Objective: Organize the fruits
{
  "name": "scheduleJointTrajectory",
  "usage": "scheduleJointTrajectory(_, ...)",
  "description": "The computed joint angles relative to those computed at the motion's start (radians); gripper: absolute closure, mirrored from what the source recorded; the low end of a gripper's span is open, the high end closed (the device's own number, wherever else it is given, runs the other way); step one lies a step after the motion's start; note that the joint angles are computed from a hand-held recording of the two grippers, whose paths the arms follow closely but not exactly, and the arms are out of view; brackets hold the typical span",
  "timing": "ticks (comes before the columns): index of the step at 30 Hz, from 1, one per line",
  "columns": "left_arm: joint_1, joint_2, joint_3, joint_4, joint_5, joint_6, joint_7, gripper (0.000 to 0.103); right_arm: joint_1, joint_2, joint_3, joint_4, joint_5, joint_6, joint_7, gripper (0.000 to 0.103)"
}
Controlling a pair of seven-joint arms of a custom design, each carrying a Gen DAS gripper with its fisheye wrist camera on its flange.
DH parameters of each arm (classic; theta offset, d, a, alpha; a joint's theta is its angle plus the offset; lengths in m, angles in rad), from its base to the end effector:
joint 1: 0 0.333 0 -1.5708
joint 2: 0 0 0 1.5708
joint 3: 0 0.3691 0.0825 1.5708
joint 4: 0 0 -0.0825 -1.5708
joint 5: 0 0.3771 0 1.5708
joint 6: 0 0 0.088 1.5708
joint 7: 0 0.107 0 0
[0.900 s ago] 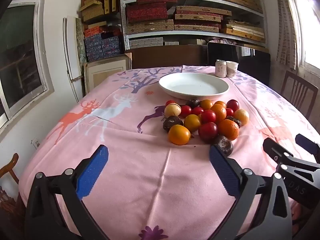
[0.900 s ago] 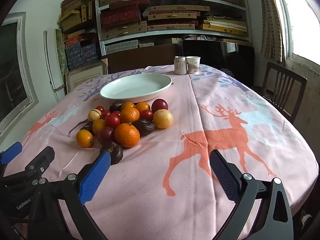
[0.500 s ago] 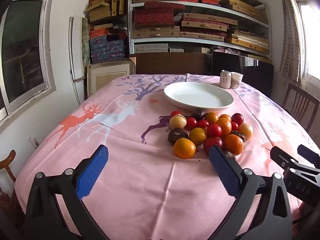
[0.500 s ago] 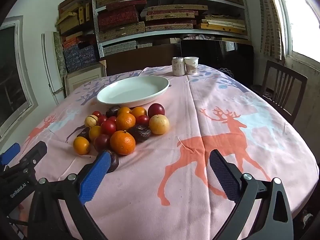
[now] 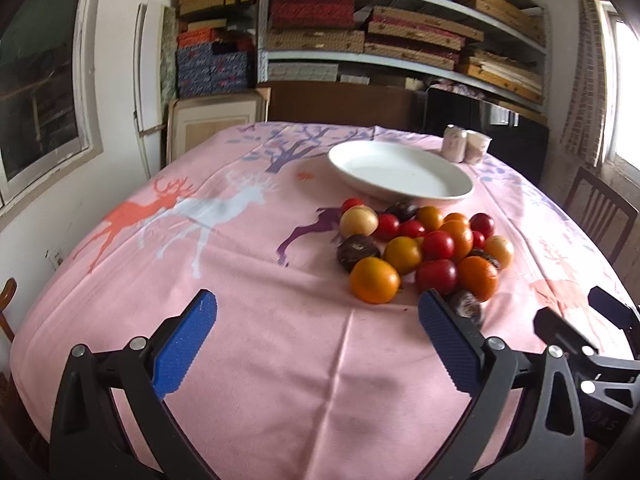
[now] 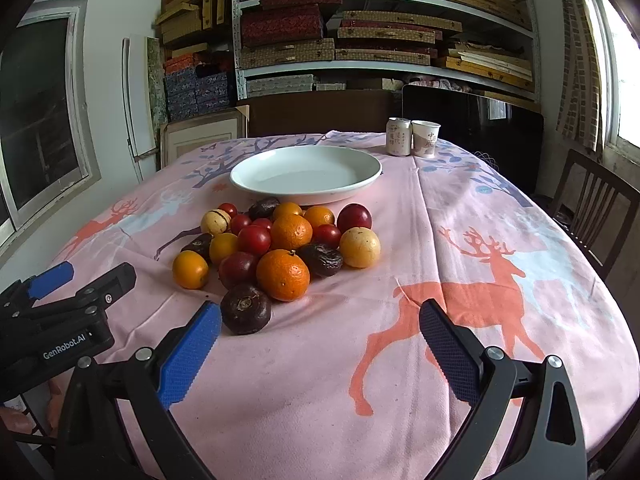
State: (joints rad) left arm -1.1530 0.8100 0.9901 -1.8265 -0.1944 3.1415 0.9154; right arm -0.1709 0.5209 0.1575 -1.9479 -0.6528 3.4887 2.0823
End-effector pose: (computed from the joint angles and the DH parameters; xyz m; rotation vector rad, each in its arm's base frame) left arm 0.6697 -0.2625 0.3901 -1.7825 1.4181 -0.7835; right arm 0.6746 0.0459 0.3814 -1.6854 1.4557 -0.6722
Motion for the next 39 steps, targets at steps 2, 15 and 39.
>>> scheduleJointTrajectory(2,0.004,-0.002,-0.002,-0.002,-0.004,-0.01,-0.011,0.004,-0.016,0.004,0.015,0.004,-0.007,-0.009,0.007,0.004)
scheduleJointTrajectory(15,0.022,-0.014,-0.014,0.005,0.063,-0.044,-0.076,0.004,-0.075,0.023,0.087,0.025,-0.018,-0.054,0.006,0.004)
scheduleJointTrajectory(39,0.17,-0.082,-0.174,0.063,0.294,-0.115,-0.197,0.004,-0.208,0.068,0.271,0.047,0.053,-0.149,-0.122,0.004)
